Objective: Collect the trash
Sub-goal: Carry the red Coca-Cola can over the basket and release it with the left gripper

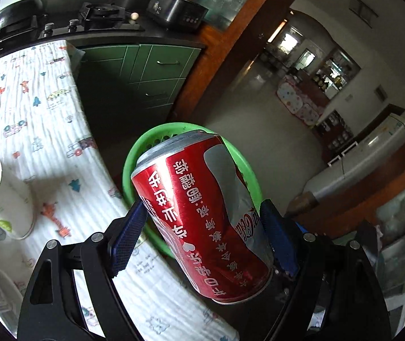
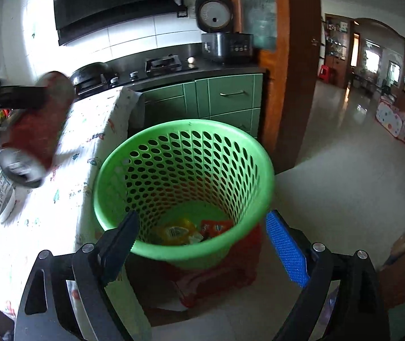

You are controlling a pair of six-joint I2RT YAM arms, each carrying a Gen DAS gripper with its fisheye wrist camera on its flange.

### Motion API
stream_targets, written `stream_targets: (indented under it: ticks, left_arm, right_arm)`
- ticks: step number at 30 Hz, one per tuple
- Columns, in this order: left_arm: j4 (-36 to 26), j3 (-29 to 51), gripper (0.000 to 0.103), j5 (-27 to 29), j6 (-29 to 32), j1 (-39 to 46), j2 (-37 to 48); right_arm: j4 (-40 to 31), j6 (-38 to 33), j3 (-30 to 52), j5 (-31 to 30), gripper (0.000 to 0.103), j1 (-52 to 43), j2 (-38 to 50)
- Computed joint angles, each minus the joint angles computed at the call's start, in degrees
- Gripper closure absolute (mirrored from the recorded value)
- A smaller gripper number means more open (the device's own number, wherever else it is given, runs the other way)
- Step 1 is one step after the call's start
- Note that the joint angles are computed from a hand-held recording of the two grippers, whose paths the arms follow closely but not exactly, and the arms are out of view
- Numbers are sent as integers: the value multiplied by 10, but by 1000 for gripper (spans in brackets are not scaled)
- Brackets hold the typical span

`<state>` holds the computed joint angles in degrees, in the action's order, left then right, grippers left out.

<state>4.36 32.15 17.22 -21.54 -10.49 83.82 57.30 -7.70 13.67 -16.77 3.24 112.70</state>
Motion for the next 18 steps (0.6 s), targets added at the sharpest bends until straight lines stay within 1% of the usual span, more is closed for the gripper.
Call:
stream_targets:
  ticks: [3,5,9,12,15,18]
  left_arm:
    - [11,48,23,-6,-8,-17,75]
    - [16,77,23,-9,-22,-29,119]
    - [27,116,22,-24,-38,-50,177]
    - [39,117,22,-24,-51,-57,192]
    - [60,104,20,-19,-52,-52,191]
    - [64,74,20,-20,-50,-47,159]
  right_arm:
    - [42,-4,-21,-11,16,-18,19]
    - [55,-2,-28,-21,16,-29,32]
    - [86,-2,-39,-32,16,-37,63]
    - [116,-1,-47,-29,16,-34,87]
    - [121,5,-46,-28,16,-30,92]
    - [132,14,-53,-37,16,-31,89]
